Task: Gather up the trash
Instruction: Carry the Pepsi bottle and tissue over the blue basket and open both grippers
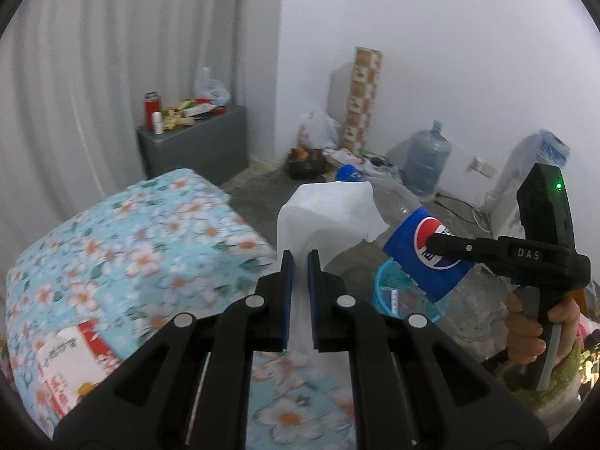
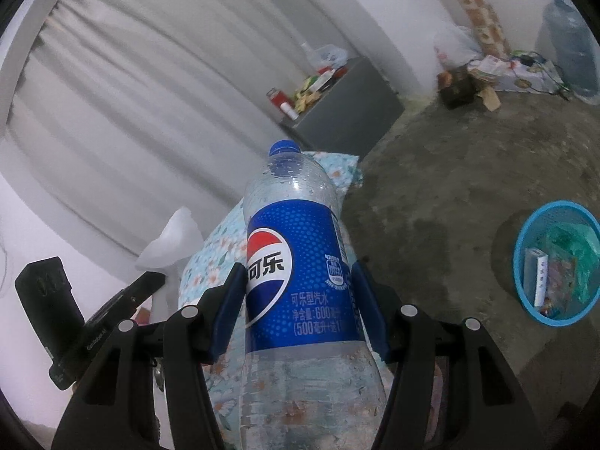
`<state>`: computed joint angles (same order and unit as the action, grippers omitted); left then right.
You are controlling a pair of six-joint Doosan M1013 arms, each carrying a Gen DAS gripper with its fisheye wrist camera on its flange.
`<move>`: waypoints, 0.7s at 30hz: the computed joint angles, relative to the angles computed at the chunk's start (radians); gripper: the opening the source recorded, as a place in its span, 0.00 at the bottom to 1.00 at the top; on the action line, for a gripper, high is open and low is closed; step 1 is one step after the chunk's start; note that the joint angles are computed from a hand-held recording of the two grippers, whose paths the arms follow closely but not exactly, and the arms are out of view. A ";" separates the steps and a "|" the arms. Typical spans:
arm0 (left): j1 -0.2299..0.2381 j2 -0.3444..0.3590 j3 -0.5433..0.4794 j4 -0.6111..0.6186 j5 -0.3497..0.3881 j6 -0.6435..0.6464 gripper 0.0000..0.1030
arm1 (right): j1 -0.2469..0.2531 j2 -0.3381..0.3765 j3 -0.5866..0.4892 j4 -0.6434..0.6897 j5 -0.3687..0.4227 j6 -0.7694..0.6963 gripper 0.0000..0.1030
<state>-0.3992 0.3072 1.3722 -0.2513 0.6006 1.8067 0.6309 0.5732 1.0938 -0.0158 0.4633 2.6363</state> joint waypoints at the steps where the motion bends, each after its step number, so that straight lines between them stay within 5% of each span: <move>1: -0.004 0.008 -0.009 -0.008 0.008 0.012 0.06 | -0.002 -0.005 0.011 -0.011 -0.005 0.017 0.55; 6: -0.036 0.073 -0.083 -0.057 0.073 0.071 0.06 | -0.013 -0.044 0.092 -0.142 -0.004 0.182 0.55; 13: -0.076 0.206 -0.231 -0.126 0.224 0.102 0.06 | -0.032 -0.098 0.206 -0.385 0.179 0.512 0.55; 21: -0.130 0.407 -0.461 -0.134 0.474 0.089 0.06 | -0.078 -0.089 0.287 -0.279 0.231 0.529 0.55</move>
